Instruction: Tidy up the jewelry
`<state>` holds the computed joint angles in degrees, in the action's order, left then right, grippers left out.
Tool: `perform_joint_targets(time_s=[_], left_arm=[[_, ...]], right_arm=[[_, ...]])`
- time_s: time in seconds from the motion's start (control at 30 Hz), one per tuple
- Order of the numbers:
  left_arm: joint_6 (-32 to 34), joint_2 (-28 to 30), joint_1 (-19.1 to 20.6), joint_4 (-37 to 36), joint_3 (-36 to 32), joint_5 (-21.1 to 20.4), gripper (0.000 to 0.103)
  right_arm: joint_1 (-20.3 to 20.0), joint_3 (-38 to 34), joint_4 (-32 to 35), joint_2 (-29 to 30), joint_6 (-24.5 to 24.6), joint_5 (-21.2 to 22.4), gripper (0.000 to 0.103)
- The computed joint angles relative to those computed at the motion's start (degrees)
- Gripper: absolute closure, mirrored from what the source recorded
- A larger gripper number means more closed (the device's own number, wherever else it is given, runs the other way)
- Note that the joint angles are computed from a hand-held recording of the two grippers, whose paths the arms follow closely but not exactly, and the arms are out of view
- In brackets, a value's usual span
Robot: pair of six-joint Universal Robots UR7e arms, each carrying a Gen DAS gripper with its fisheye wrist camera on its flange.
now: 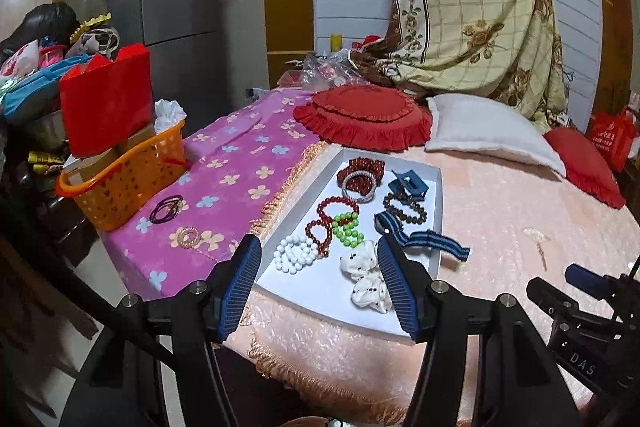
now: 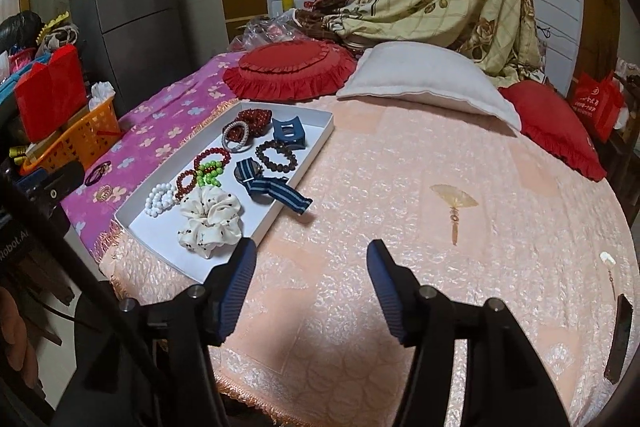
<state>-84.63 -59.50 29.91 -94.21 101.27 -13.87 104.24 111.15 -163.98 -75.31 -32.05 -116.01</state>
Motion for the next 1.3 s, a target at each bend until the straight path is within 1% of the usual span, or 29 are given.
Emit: perform_joint_targets(time_s=[0.07, 0.23, 0.37, 0.57, 0.87, 1.3], left_arm=[[0.3, 0.3, 0.2, -0.2, 0.1, -0.5, 0.059], [5.2, 0.7, 0.9, -6.1, 1.3, -2.6, 0.059], [8.3, 0.9, 1.3, -10.7, 2.2, -4.1, 0.059], [11.0, 1.6, 1.9, -13.8, 2.5, -6.0, 0.059], [14.6, 2.6, 2.7, -17.1, 2.6, -8.6, 0.059], [16.5, 3.4, 3.3, -18.3, 2.4, -10.0, 0.059]], right_arm=[[0.1, 0.1, -0.2, 0.3, 0.1, -0.6, 0.042], [0.0, 0.1, -0.5, 1.0, 0.5, -2.2, 0.041], [0.1, 0.4, -2.0, 1.5, 0.0, -3.2, 0.041], [0.4, 0.8, -3.4, 2.0, -0.7, -4.3, 0.041], [0.1, 0.6, -3.0, 2.9, 0.6, -5.7, 0.041], [0.2, 1.1, -4.2, 3.9, 2.2, -8.6, 0.040]])
